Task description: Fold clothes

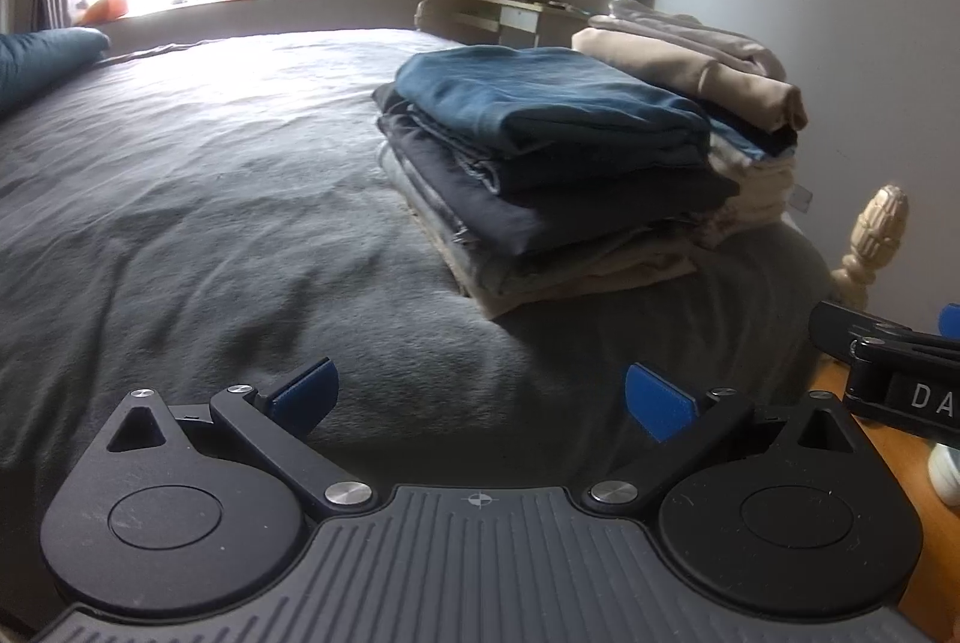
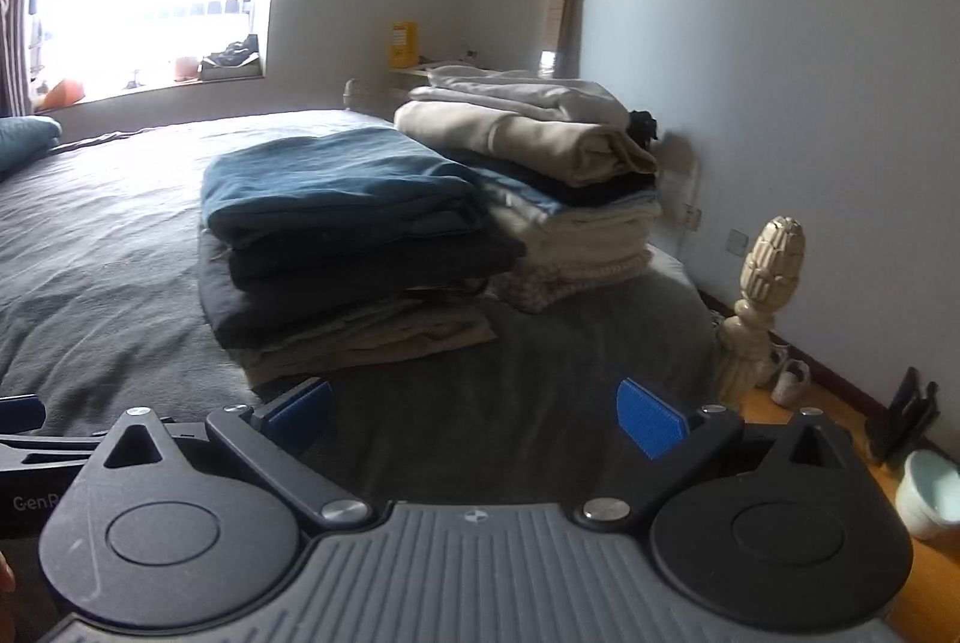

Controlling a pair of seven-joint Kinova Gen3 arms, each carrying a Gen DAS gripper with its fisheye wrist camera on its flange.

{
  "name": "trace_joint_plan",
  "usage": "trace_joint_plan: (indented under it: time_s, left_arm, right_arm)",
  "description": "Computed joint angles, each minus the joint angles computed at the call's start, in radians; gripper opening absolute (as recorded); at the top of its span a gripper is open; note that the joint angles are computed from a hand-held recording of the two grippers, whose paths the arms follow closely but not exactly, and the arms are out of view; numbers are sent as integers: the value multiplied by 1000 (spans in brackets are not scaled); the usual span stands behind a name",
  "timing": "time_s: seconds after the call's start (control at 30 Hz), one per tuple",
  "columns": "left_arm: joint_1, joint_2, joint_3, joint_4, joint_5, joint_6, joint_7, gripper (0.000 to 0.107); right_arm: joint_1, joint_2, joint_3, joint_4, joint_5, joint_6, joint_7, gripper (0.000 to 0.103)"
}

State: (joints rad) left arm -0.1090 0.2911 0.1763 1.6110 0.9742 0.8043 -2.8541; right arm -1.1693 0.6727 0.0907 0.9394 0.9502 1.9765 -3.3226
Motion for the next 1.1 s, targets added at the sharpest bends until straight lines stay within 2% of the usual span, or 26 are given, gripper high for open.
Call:
trace_joint_plan:
  time_s: [0.5,1.1]
  left_arm:
    - [9,-12,-2,19,14,-9,-22,103]
    - [-2,-10,-2,7,15,-20,-16,103]
  right_arm:
    - [21,-27,-28,45,-42,15,-82,103]
    - [19,12,-8,-11,-53,10,-20,103]
